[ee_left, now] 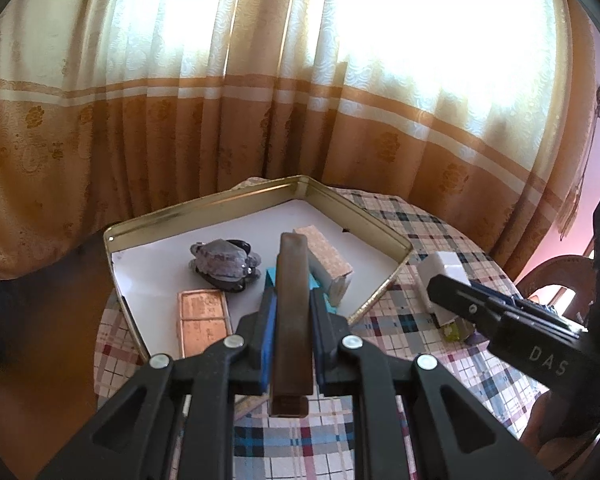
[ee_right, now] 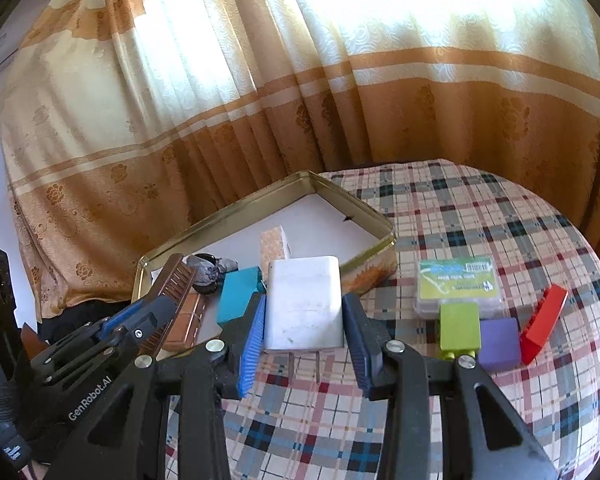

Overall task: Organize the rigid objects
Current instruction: 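Carry the brown bar and white charger over the gold tin with both tools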

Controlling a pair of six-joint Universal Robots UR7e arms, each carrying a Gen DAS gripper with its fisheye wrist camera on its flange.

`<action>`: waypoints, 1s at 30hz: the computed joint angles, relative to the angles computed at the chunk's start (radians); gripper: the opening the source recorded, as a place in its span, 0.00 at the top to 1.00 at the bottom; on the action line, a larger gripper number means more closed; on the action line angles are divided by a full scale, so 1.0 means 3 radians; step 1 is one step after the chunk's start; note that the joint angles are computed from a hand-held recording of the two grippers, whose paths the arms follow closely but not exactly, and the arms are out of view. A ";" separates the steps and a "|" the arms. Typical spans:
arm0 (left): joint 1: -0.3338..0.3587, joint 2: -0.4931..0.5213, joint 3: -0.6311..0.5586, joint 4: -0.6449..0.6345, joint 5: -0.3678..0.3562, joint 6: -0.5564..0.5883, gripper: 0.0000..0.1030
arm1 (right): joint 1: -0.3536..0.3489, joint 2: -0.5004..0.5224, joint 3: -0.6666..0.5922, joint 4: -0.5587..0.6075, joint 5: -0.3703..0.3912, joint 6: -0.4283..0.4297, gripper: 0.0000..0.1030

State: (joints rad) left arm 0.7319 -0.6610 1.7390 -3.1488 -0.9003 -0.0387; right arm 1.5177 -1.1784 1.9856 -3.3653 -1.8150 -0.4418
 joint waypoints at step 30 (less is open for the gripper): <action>0.0196 0.0558 -0.1284 0.0676 0.0197 0.0005 0.87 | 0.0198 0.0821 -0.1381 0.0369 -0.0279 -0.0386 0.60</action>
State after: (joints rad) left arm 0.7906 -0.4936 1.3538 -2.9461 -0.8411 -0.0372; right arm 1.5770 -0.9320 1.5713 -3.2547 -1.8986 -0.5577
